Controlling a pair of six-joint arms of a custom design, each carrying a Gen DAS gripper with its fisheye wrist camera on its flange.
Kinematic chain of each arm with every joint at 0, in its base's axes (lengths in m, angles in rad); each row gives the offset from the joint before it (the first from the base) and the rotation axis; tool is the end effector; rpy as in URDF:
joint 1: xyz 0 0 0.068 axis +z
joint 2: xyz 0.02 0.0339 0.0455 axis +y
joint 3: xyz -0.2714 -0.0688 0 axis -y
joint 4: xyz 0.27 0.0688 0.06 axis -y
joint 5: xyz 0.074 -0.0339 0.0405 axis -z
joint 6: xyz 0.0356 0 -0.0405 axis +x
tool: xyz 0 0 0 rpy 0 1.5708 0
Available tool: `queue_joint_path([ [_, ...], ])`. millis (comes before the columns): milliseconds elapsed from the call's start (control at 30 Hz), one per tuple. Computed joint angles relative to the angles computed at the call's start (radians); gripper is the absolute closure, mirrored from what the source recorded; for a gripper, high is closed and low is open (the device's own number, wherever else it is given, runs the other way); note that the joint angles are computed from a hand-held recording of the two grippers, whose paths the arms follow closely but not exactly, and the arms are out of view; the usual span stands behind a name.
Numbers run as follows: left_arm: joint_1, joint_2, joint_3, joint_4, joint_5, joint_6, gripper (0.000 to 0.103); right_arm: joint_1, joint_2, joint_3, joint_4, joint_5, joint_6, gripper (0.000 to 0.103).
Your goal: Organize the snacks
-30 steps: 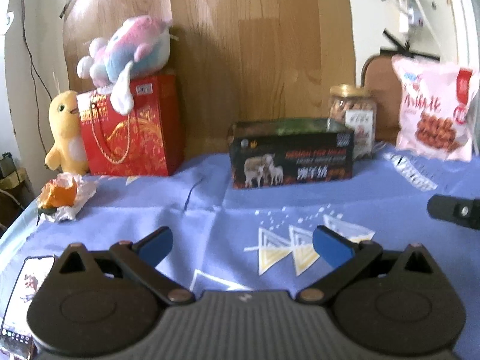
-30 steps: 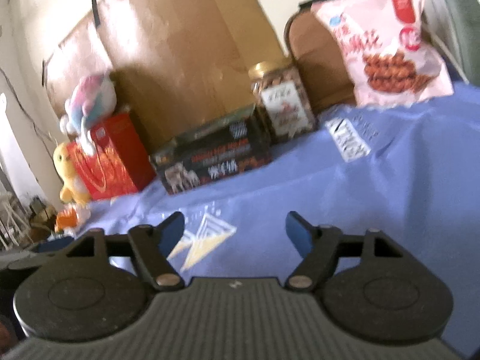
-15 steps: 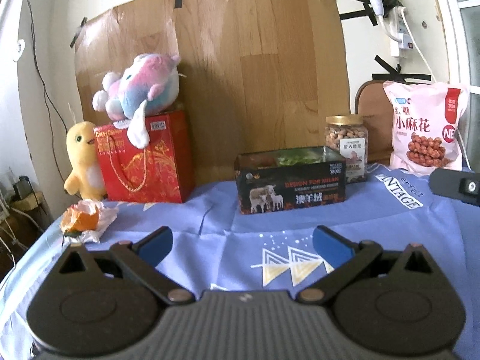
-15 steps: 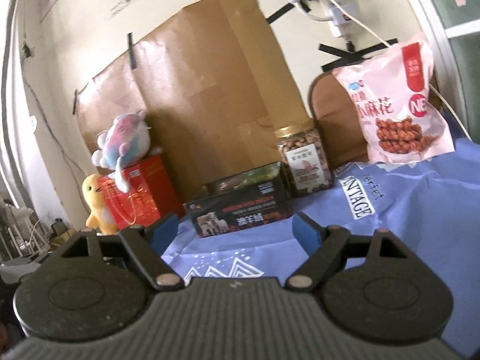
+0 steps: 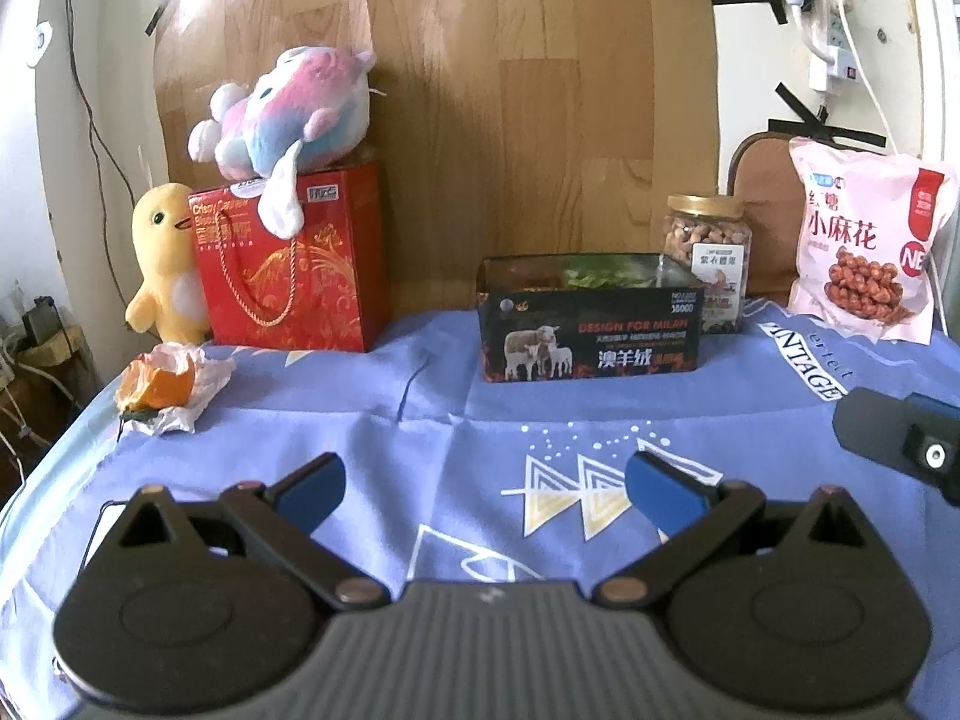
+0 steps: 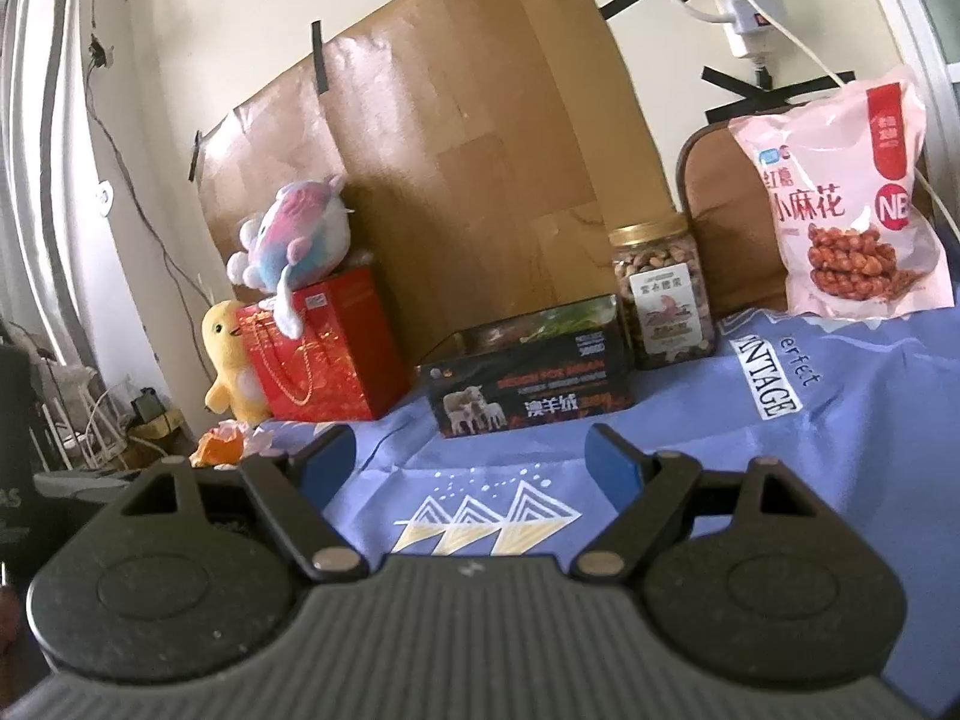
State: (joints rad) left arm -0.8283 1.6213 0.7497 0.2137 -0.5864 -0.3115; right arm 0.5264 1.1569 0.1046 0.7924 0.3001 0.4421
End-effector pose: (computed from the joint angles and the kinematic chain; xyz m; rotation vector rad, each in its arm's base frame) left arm 0.2413 -0.2338 0.1531 0.2337 2.0922 -0.0224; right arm 0.1792 0.0920 0.1294 0.1351 1.8331 0.4092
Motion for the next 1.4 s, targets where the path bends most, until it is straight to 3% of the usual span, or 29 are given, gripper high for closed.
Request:
queue_joint_path([
  [767, -0.020, 0.053, 0.014, 0.032, -0.156, 0.055, 0.000, 0.021, 0.044, -0.009, 0.047, -0.005, -0.002, 0.017],
  [1400, -0.043, 0.110, 0.037, 0.048, -0.202, 0.119, 0.000, -0.005, 0.070, -0.025, 0.091, -0.029, 0.016, 0.017],
])
